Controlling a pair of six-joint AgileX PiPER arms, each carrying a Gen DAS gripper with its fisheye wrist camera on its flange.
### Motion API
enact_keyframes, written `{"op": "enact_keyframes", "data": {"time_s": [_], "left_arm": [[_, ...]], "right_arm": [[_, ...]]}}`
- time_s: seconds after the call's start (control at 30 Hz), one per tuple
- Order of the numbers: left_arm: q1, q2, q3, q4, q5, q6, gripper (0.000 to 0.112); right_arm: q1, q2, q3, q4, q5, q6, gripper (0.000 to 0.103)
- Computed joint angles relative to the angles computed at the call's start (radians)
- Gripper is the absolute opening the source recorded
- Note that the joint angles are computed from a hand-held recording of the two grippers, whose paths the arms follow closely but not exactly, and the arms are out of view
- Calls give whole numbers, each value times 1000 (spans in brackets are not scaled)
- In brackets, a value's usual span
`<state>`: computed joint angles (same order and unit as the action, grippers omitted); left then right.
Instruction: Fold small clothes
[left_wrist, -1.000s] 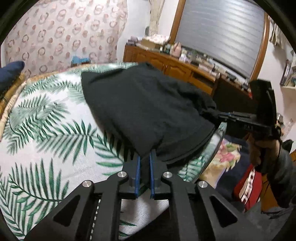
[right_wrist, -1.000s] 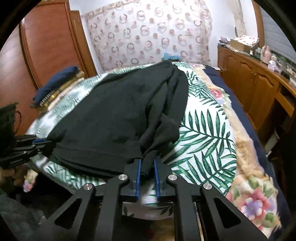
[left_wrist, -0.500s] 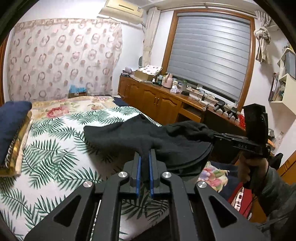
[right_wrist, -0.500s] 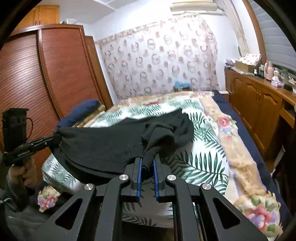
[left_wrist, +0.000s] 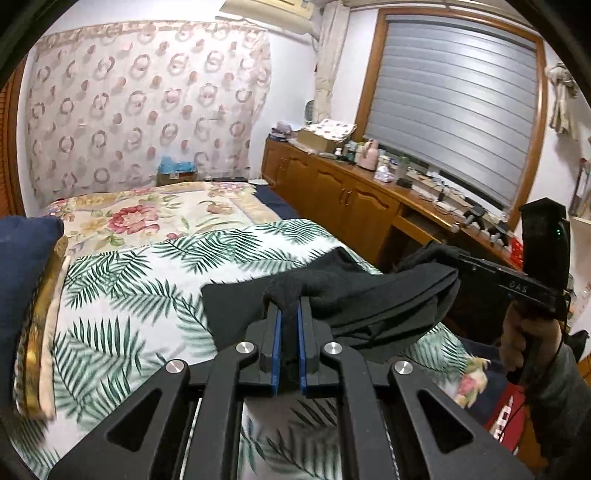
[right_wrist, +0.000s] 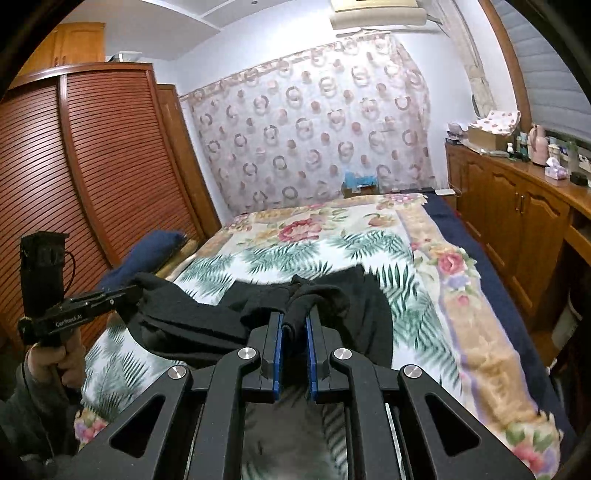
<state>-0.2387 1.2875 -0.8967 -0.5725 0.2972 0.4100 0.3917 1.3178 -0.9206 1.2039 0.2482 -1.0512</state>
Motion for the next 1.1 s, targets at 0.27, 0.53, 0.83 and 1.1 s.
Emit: {"op": "enact_keyframes", "data": {"time_s": [0.27,0.53,0.83,1.1], "left_arm": [[65,188,-129,-51,28,61,8],[60,286,-201,89,25,-65,8],[61,311,-223,168,24,-151,12],[87,248,-169,97,-37,-74,49]], "right_arm": [[38,205,-210,-326,-27,278,10],[22,316,-332,-364,29,306,10],[17,378,-434,-509,78,441,11],[4,356,-443,-530,26,463,57]]}}
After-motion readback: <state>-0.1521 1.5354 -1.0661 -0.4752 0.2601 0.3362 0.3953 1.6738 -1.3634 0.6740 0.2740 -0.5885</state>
